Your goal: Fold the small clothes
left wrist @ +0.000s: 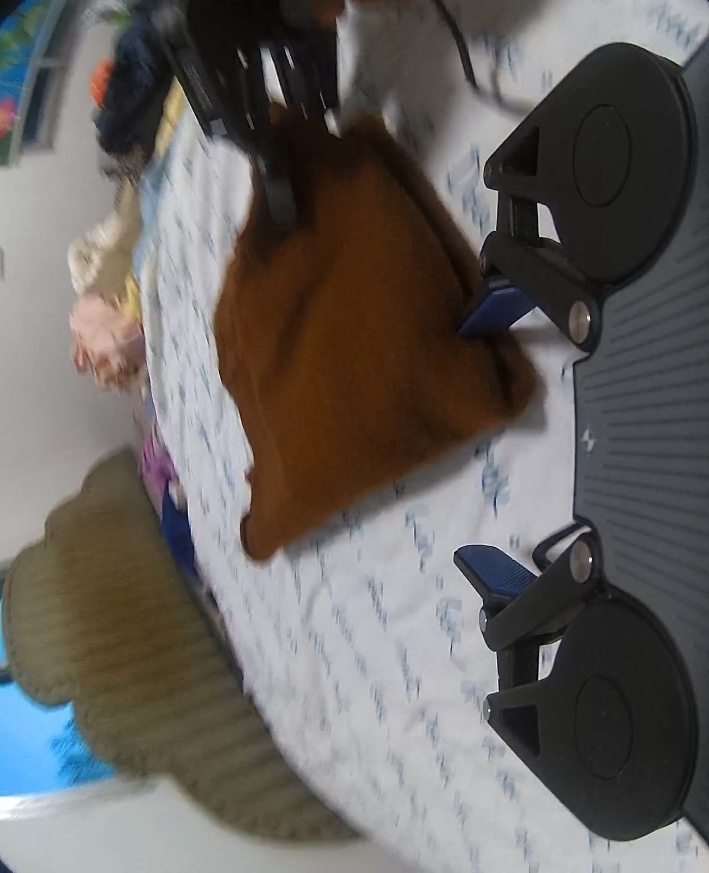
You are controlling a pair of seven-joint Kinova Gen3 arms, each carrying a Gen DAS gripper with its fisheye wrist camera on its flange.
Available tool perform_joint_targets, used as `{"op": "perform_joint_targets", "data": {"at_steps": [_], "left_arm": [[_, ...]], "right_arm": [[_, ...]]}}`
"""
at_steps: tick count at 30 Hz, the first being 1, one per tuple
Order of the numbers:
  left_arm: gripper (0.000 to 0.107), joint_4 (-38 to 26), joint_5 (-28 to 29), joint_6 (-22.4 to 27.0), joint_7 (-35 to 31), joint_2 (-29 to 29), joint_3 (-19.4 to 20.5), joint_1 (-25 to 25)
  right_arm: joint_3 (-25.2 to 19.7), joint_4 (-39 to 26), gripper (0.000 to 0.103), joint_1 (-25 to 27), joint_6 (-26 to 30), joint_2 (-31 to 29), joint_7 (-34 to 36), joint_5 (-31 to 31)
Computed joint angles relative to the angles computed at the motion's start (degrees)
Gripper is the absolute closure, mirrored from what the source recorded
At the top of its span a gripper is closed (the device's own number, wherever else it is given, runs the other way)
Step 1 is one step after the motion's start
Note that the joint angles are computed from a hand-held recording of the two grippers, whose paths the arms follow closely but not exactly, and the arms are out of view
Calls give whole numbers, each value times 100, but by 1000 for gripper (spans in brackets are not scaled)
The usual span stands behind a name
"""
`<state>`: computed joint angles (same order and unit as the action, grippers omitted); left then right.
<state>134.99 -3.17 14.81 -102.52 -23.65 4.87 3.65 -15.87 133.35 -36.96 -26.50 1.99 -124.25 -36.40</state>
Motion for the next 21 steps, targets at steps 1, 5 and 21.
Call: {"op": "perform_joint_targets", "data": {"at_steps": [1, 5, 21], "left_arm": [[22, 69, -138, -107, 201, -24, 224, -255], [22, 184, -3, -153, 360, -241, 114, -474], [23, -847, 1542, 852, -323, 147, -1551, 811]], "right_arm": [[-222, 26, 85, 260, -39, 29, -233, 195], [-744, 174, 87, 792, -425, 109, -1087, 1022], [-1310, 128, 80, 1094, 238, -416, 1281, -911]]}}
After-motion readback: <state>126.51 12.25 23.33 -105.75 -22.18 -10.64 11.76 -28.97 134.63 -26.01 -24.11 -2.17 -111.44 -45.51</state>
